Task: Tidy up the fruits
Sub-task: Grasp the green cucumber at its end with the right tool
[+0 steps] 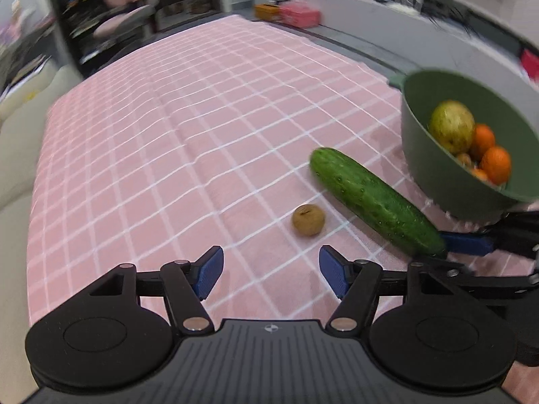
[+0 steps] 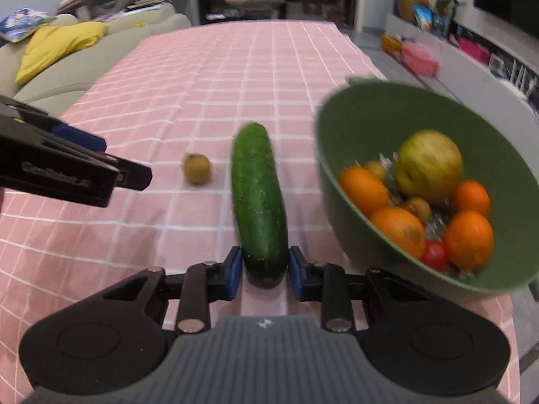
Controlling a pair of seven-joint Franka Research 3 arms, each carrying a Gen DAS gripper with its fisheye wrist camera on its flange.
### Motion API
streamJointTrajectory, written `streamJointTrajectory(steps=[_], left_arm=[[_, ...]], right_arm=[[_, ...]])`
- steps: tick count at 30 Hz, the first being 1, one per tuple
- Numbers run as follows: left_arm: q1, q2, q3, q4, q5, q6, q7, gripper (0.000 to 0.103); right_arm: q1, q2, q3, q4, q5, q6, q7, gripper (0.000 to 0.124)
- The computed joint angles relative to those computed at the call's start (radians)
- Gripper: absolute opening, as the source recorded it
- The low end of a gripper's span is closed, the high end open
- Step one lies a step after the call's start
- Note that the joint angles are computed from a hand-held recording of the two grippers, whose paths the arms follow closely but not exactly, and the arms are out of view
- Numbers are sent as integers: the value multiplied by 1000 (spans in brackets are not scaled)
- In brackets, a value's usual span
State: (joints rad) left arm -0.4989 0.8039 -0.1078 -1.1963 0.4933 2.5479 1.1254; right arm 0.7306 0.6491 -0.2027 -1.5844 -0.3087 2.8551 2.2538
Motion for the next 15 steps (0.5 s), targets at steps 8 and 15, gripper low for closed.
streamJointTrajectory(steps=[8,15], left_arm=[[3,161,-29,215,-81,-25,135,67],[19,184,-39,224,-145,21,158,34]], right_arm=[[-22,10,26,8,48,29,-19,30],[-2,21,2,13,63,41,-33,37]])
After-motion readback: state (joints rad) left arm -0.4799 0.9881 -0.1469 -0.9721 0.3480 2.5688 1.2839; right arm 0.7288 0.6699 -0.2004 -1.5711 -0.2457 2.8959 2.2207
